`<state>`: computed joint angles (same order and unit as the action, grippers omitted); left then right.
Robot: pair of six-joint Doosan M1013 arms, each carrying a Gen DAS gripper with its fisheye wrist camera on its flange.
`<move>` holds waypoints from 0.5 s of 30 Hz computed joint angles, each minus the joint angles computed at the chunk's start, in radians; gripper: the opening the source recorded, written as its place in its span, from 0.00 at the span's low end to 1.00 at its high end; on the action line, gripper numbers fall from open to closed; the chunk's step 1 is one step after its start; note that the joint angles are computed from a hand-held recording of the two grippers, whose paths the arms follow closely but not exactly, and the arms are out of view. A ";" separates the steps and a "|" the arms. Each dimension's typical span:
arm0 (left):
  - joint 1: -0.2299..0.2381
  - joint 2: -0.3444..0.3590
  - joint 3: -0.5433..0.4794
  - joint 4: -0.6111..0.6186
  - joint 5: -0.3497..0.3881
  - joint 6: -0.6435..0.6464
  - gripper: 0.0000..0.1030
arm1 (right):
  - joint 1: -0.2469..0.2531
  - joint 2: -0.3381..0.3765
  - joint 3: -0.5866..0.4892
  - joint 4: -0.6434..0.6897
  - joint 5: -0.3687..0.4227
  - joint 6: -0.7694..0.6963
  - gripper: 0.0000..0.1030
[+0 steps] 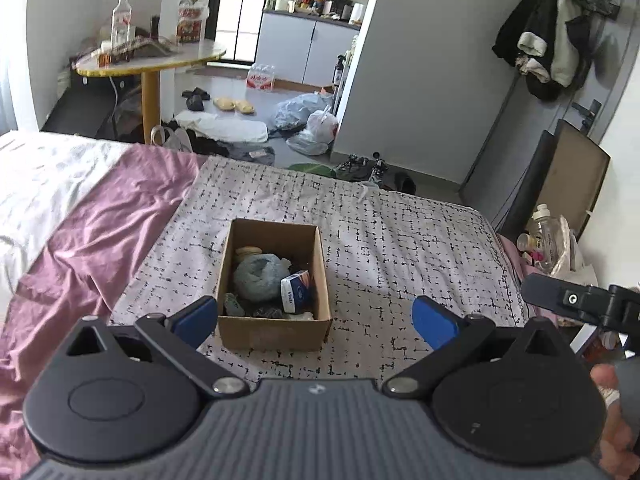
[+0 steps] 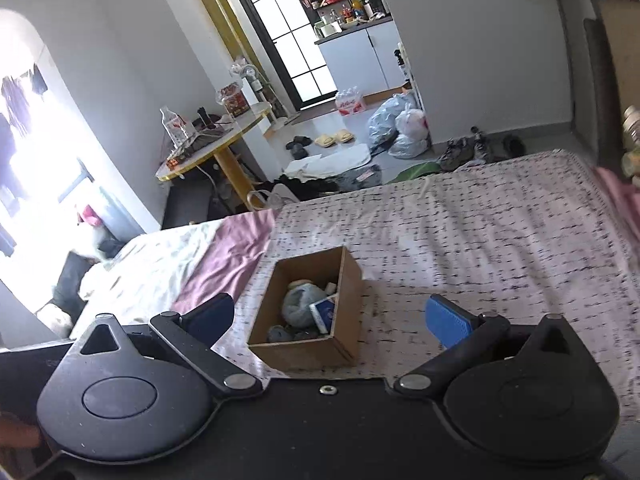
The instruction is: Organize soft objects
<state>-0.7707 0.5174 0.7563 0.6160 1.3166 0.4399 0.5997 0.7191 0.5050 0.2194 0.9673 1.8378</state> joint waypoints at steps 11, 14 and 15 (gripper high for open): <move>-0.055 -0.048 0.066 0.100 -0.003 -0.017 1.00 | 0.024 -0.113 0.176 -0.084 -0.102 -0.055 1.00; -0.067 -0.059 0.084 0.127 0.002 -0.019 1.00 | 0.029 -0.139 0.218 -0.063 -0.138 -0.102 1.00; -0.070 -0.060 0.086 0.133 0.004 -0.014 1.00 | 0.030 -0.144 0.226 -0.051 -0.142 -0.117 1.00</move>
